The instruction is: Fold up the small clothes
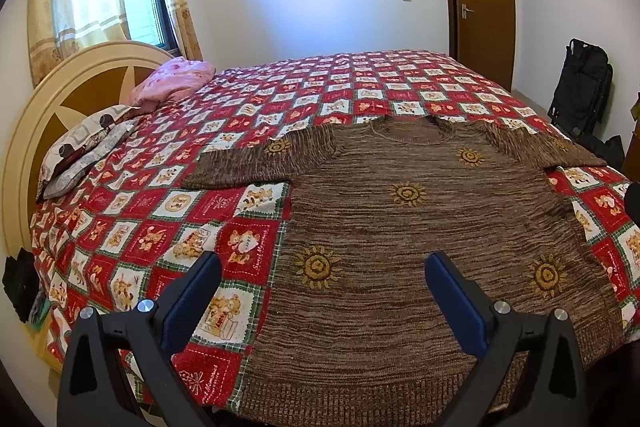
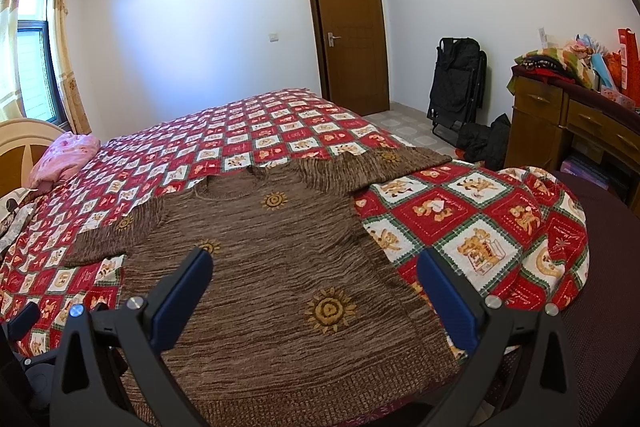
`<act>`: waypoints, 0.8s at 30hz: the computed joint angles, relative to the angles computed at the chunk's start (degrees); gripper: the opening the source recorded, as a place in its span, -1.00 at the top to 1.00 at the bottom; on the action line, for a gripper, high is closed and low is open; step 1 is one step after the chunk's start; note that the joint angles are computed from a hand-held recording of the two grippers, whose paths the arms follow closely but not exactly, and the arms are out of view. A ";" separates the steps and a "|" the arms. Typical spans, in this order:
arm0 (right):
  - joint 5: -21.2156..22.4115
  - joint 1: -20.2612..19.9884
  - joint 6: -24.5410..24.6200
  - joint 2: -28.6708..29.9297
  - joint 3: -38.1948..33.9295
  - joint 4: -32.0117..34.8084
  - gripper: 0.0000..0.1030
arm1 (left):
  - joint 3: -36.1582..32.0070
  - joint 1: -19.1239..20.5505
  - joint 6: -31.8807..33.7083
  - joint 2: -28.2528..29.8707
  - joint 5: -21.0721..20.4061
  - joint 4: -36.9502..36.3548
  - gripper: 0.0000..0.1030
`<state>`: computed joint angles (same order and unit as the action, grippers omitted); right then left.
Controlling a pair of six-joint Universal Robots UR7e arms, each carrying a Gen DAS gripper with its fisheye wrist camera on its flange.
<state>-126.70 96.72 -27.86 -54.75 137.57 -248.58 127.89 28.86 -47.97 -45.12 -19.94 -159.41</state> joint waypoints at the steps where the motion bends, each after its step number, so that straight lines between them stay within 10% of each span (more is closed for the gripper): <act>1: 0.15 -0.14 0.40 -0.31 0.08 0.64 -1.00 | 0.00 0.30 1.99 -0.15 -1.29 -1.83 -0.98; 11: -0.11 -0.10 1.65 -10.84 -3.03 8.61 -1.00 | -8.33 2.78 22.97 -6.29 -8.94 -11.10 -0.98; 19: -1.11 0.09 -1.96 -21.01 -14.36 16.00 -1.00 | -24.84 4.23 33.30 -9.23 -8.95 -8.90 -0.97; 24: 0.10 -5.27 5.41 -23.27 -21.96 30.81 -1.00 | -36.45 4.31 45.34 -7.26 -5.36 -15.44 -0.97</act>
